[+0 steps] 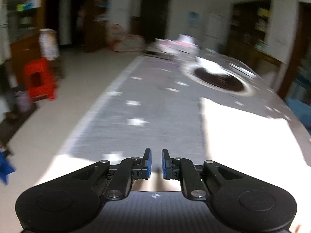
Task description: Fold clothes
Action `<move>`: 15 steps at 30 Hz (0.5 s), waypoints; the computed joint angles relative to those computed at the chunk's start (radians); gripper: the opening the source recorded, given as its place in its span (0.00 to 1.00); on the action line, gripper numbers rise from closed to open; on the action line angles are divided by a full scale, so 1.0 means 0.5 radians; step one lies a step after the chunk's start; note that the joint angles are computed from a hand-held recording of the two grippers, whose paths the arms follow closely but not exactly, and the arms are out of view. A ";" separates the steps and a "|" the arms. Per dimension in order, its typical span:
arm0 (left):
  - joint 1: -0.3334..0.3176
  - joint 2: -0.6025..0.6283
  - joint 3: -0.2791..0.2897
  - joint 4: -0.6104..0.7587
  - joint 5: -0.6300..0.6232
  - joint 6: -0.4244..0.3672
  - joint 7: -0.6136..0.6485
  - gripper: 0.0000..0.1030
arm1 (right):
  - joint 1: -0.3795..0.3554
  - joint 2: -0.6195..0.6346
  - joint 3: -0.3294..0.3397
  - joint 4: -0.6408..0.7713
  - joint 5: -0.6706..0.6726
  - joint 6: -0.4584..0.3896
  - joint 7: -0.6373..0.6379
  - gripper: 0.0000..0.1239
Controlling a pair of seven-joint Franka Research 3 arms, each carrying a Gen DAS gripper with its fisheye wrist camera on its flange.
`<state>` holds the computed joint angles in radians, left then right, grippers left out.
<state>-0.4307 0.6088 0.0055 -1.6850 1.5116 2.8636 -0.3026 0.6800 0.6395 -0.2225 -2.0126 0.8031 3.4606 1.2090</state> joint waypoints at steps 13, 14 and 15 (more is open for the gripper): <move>0.116 0.540 -0.221 0.682 -0.951 0.023 1.314 0.24 | -0.142 -0.061 0.028 0.126 -0.277 -0.299 0.020 0.76; 0.117 0.562 -0.223 0.719 -0.995 0.015 1.379 0.24 | -0.257 -0.070 0.143 0.157 -0.333 -0.328 0.020 0.75; 0.115 0.590 -0.223 0.766 -1.038 0.005 1.443 0.24 | -0.372 -0.074 0.258 0.190 -0.383 -0.359 0.017 0.73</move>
